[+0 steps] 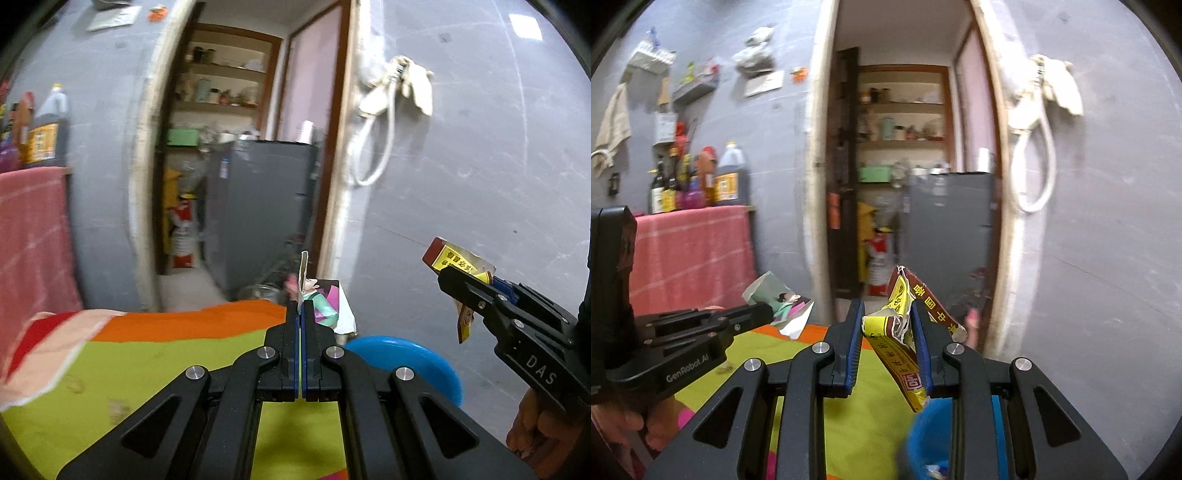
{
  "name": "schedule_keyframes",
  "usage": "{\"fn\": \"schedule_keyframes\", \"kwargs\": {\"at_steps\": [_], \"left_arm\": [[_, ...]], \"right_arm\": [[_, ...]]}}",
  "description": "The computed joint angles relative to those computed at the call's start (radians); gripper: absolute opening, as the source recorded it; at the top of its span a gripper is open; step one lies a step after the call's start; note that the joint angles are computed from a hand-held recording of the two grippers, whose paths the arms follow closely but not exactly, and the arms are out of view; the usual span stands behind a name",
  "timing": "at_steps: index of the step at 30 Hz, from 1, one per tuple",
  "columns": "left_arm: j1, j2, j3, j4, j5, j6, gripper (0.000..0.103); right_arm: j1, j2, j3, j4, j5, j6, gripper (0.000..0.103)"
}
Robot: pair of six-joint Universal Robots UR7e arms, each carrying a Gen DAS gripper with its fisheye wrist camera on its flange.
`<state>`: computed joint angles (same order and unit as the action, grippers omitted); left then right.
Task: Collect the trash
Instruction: 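Lift both held wrappers and carry them to the blue basin, then open both tools over the blue basin to drop the wrappers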
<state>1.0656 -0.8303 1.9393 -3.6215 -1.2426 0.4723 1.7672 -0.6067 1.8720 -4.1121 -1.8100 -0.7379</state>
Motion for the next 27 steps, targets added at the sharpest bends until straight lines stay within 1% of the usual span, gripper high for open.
{"fn": "schedule_keyframes", "kwargs": {"at_steps": [6,11,18,20,25,27], "left_arm": [[-0.026,0.093,-0.081,0.096,-0.007,-0.049,0.0],[-0.036,0.151,-0.156,0.195,0.003,-0.073,0.0],[-0.032,0.205,-0.247,0.337,0.019,-0.124,0.0],[-0.03,0.212,-0.252,0.348,0.022,-0.137,0.0],[-0.019,0.229,-0.29,0.423,0.029,-0.178,0.0],[-0.015,0.227,-0.285,0.433,0.026,-0.191,0.001]], "right_arm": [[-0.073,-0.046,0.044,-0.036,-0.027,0.01,0.024],[-0.128,-0.059,0.058,-0.034,-0.032,0.046,0.024],[-0.185,-0.066,0.049,0.015,-0.033,0.121,0.027],[-0.196,-0.068,0.045,0.03,-0.033,0.135,0.027],[-0.215,-0.069,0.028,0.073,-0.036,0.157,0.028],[-0.219,-0.071,0.02,0.097,-0.039,0.166,0.029]]}}
